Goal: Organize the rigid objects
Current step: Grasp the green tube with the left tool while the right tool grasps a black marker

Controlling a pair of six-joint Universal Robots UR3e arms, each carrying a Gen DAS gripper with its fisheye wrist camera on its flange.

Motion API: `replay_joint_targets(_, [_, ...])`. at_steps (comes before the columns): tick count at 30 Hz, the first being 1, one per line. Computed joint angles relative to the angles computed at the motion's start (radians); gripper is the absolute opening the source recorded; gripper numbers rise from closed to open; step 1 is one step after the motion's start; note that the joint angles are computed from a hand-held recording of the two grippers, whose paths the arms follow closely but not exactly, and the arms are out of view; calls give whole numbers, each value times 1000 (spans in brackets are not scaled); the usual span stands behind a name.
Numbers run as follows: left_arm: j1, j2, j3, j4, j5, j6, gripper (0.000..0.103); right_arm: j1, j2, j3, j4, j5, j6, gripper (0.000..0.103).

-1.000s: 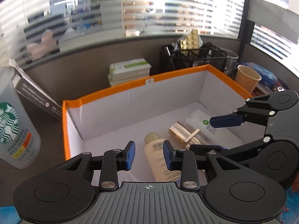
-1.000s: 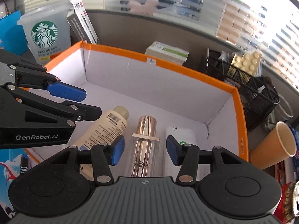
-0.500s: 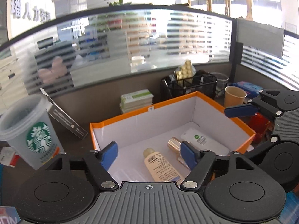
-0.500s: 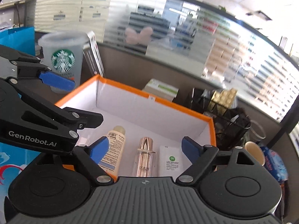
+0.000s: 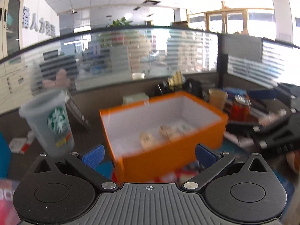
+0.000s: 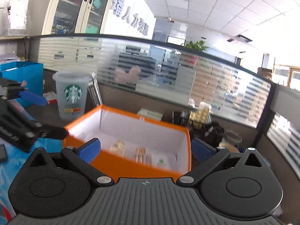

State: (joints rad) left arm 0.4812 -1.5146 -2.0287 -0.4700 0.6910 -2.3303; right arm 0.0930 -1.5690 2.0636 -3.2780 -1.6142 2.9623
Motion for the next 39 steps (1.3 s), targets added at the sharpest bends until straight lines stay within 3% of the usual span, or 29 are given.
replay_joint_targets(8, [85, 172, -222, -253, 10, 312, 103, 37, 91, 169, -133, -68, 25, 100])
replay_joint_targets(10, [102, 220, -266, -322, 19, 394, 103, 28, 119, 184, -152, -71, 26, 92])
replay_joint_targets(11, [104, 236, -289, -326, 31, 413, 103, 17, 128, 187, -154, -58, 24, 84])
replay_joint_targets(14, [110, 272, -319, -385, 58, 464, 103, -43, 123, 240, -188, 29, 28, 70])
replay_joint_targets(18, [88, 263, -322, -406, 88, 456, 103, -109, 141, 278, -210, 117, 7, 54])
replay_joint_targets(23, [20, 189, -337, -295, 134, 375, 103, -204, 167, 285, -179, 270, 38, 42])
replay_joint_targets(27, [-20, 105, -396, -63, 159, 262, 103, -203, 223, 261, -203, 281, 63, 36])
replay_joint_targets(30, [-14, 90, -432, 11, 134, 259, 102, -163, 240, 243, -209, 228, 51, 36])
replay_joint_targets(32, [-7, 89, -442, 18, 114, 277, 99, -154, 246, 245, -222, 224, 48, 34])
replay_joint_targets(35, [5, 104, -436, -27, 82, 318, 80, -124, 253, 241, -234, 191, 50, 20])
replay_joint_targets(39, [15, 122, -429, -76, 57, 361, 44, -105, 261, 232, -237, 168, 51, 17])
